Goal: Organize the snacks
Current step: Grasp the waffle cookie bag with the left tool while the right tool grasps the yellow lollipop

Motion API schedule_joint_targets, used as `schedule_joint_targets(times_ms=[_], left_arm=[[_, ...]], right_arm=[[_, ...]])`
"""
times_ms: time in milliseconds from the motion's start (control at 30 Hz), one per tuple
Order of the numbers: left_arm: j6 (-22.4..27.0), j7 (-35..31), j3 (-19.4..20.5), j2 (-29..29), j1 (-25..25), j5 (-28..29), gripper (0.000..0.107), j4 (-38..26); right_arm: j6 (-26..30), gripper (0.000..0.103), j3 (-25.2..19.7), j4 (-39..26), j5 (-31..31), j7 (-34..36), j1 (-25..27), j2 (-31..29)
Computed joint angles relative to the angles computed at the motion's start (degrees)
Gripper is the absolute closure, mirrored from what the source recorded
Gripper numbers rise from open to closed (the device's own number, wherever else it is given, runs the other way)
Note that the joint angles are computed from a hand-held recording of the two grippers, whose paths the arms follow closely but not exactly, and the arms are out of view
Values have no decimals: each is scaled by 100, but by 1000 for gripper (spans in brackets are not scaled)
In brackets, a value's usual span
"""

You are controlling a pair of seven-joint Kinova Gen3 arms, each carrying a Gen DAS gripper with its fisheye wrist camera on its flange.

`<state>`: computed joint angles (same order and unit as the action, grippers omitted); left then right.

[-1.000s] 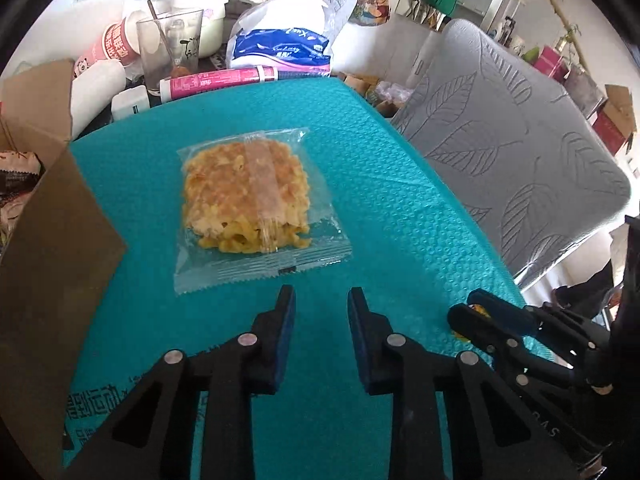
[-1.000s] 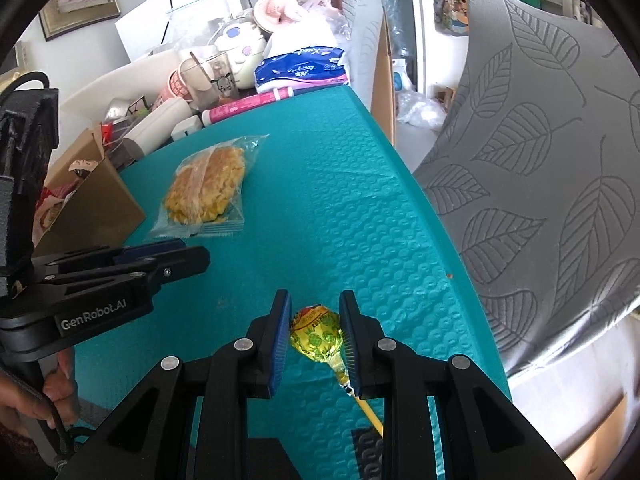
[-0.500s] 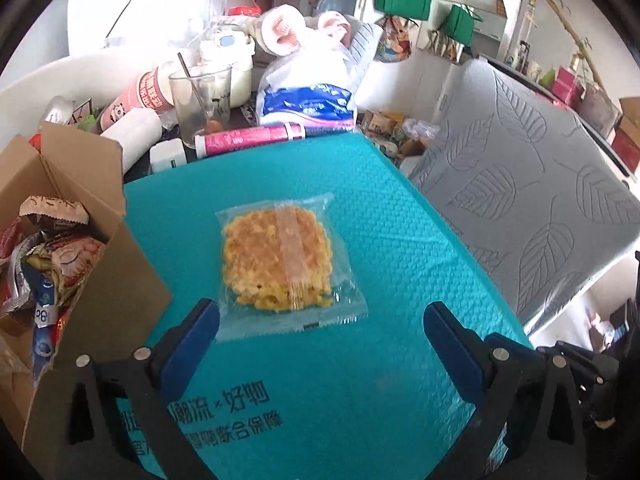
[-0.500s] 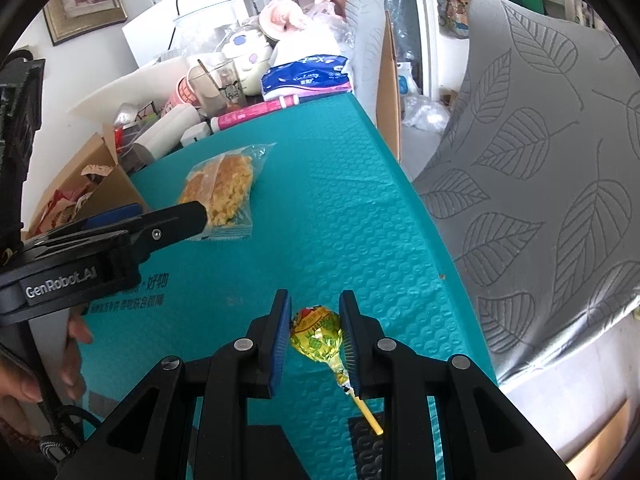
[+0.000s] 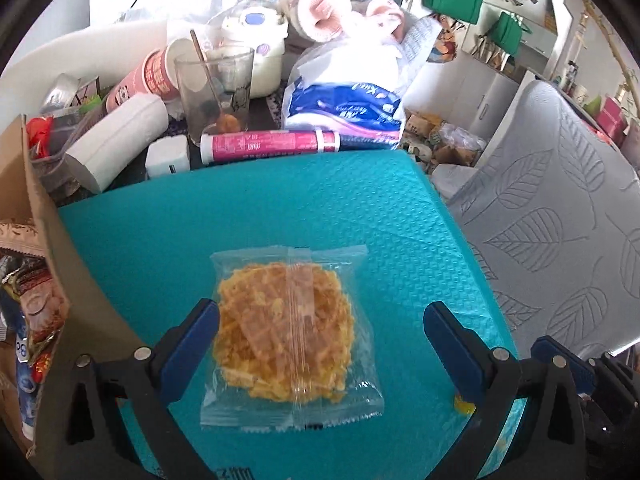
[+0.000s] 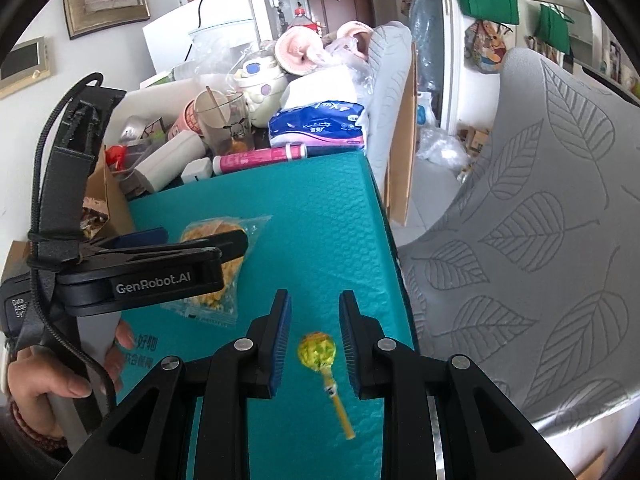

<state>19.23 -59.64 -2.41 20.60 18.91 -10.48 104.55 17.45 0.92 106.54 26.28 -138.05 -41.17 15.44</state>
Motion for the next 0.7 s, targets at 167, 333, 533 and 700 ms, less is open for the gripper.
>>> schedule_joint_targets(times_ms=[167,333,533,700], left_arm=[[282,139,-103,276,40,-42,4,-218],[501,-109,0,463,-42,4,4,-345],[377,235,-300,463,388,-547,6,-190],[108,67,-177,192,336,-646,19,216]], right_arm=[[-23,79,-378,-185,-493,679,455,227],[36,79,-493,-298,-992,1258,615,401],[148,72,-494,-218,-1370,1470,648,430],[-28,65,-843,2,-1892,1968,992,402]])
